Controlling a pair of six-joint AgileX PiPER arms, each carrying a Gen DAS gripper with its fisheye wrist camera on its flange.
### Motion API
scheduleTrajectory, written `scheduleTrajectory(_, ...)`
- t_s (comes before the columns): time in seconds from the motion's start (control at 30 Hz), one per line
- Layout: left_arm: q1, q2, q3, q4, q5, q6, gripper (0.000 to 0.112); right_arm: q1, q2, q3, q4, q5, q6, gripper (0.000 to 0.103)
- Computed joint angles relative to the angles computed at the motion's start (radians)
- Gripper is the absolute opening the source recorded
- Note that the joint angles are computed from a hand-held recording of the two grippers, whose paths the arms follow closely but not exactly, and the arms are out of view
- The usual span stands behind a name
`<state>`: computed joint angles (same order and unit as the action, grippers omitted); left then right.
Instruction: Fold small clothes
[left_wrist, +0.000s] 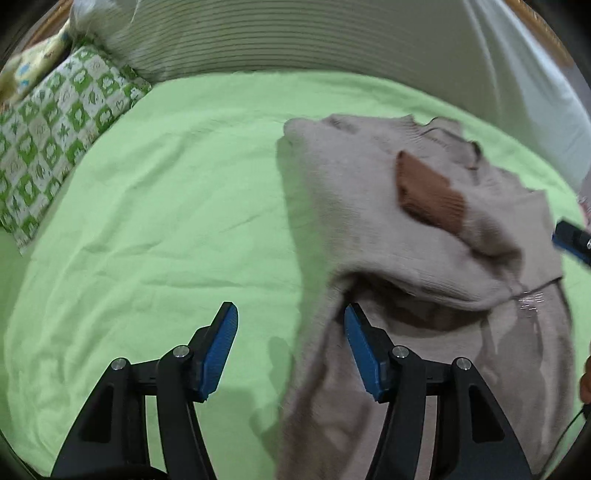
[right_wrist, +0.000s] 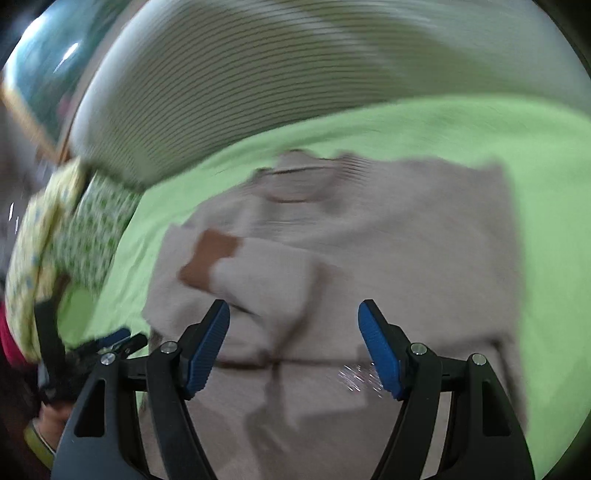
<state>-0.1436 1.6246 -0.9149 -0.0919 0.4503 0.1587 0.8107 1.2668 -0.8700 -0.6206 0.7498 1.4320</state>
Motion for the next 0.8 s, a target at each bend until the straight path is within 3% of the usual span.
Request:
scheduleTrajectory(0.13, -0.036, 0.097, -0.072, 0.066, -0.003, -0.053, 0.061, 0.013, 0.243, -0.197, -0.014, 0.058, -0.176, 0.073)
scheduleTrajectory(0.23, -0.087, 0.149, -0.112, 0.205, -0.009, -0.205, 0.061, 0.013, 0.397, -0.32, 0.015, 0.138, -0.339, 0.073)
scheduleTrajectory(0.37, -0.087, 0.206, -0.153, 0.302, -0.001, -0.408, 0.062, 0.022, 0.515, -0.369, -0.018, 0.171, -0.447, 0.072)
scheduleTrajectory(0.4, -0.078, 0.214, -0.16, 0.288, -0.004, -0.422, 0.062, 0.033, 0.521, -0.363, -0.07, 0.185, -0.422, 0.059)
scheduleTrajectory(0.43, -0.072, 0.217, -0.162, 0.299, -0.01, -0.466, 0.062, 0.031, 0.519, -0.355, -0.1, 0.189, -0.39, 0.025)
scheduleTrajectory(0.47, -0.072, 0.216, -0.165, 0.35, -0.01, -0.55, 0.06, 0.001, 0.479, -0.32, -0.113, 0.161, -0.34, 0.012)
scheduleTrajectory(0.57, -0.036, 0.18, -0.161, 0.347, -0.018, -0.628, 0.052, -0.103, 0.2, -0.129, -0.197, -0.029, -0.065, 0.012)
scheduleTrajectory(0.63, 0.018, 0.146, -0.133, 0.185, -0.057, -0.559, 0.053, -0.165, 0.0, -0.023, -0.246, -0.05, 0.135, 0.012)
scheduleTrajectory(0.7, 0.022, 0.125, -0.101, 0.142, -0.091, -0.544, 0.054, -0.261, -0.2, 0.134, -0.317, -0.133, 0.335, 0.012)
scheduleTrajectory(0.8, -0.041, 0.127, -0.087, 0.313, -0.089, -0.699, 0.054, -0.36, -0.333, 0.343, -0.417, -0.239, 0.593, 0.012)
